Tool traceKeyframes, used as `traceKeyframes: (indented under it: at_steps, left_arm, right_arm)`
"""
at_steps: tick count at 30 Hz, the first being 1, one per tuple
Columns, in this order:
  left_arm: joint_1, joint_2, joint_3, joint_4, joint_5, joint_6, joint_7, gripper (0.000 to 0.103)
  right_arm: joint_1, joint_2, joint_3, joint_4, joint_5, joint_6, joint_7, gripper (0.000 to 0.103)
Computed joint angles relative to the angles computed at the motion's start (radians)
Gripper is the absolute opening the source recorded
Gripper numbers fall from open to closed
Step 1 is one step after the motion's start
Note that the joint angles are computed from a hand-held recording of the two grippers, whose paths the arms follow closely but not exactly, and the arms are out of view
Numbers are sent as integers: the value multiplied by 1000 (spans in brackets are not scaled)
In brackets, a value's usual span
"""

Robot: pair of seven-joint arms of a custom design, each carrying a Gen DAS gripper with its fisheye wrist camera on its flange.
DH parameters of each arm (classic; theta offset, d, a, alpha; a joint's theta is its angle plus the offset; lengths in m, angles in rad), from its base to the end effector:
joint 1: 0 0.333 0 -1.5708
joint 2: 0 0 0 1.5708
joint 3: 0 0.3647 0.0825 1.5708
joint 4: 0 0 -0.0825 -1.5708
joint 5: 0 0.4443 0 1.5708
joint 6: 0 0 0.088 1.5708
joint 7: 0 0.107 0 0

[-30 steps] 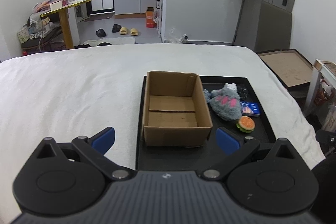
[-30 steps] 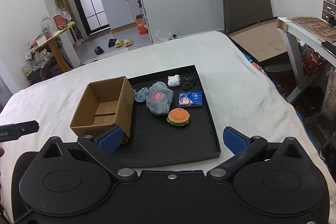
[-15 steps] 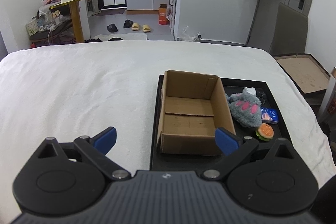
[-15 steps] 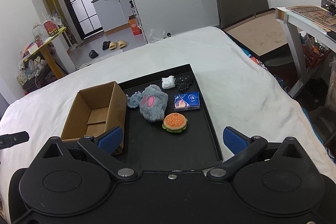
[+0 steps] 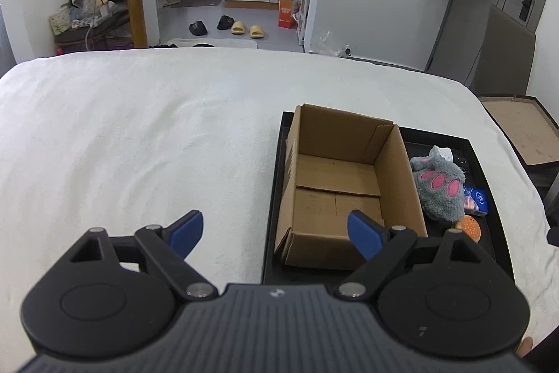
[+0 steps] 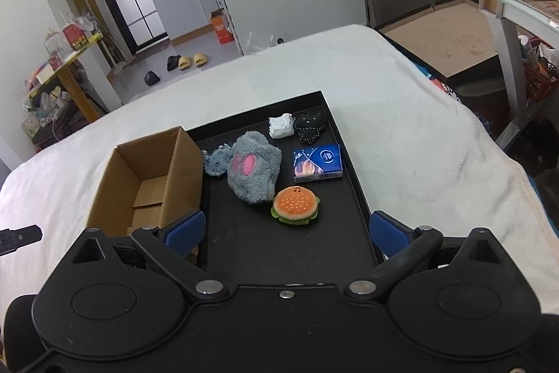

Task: Organize soft objects
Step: 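Move the right gripper to the grey plush and close on it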

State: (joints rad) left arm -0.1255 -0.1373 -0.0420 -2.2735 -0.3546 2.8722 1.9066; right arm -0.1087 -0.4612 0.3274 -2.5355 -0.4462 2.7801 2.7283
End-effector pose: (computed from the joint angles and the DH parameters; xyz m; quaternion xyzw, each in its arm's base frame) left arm 0.5813 -0.0793 0.5140 -0.5887 0.7192 -0.3068 0.2049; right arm 0.4622 0.1332 0.5112 -0.4509 0.8089 -0.2429 0.2887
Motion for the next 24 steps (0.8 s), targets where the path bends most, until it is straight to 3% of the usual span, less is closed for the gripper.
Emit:
traceKeyframes:
  at_steps: [6,11,24]
  left_arm:
    - [18,74,-27,54,25,-12,-27,84]
    - [45,128,-63,92,84,-23,-80,77]
    - [88,228,-117,165,205,-34,-190,61]
  right_arm:
    - [3,80,-19,36,-14,-4,3,101]
    - [40,154,-69,64,-10,4,1,100]
    - [110,313,-191,151,40,118,-109,97]
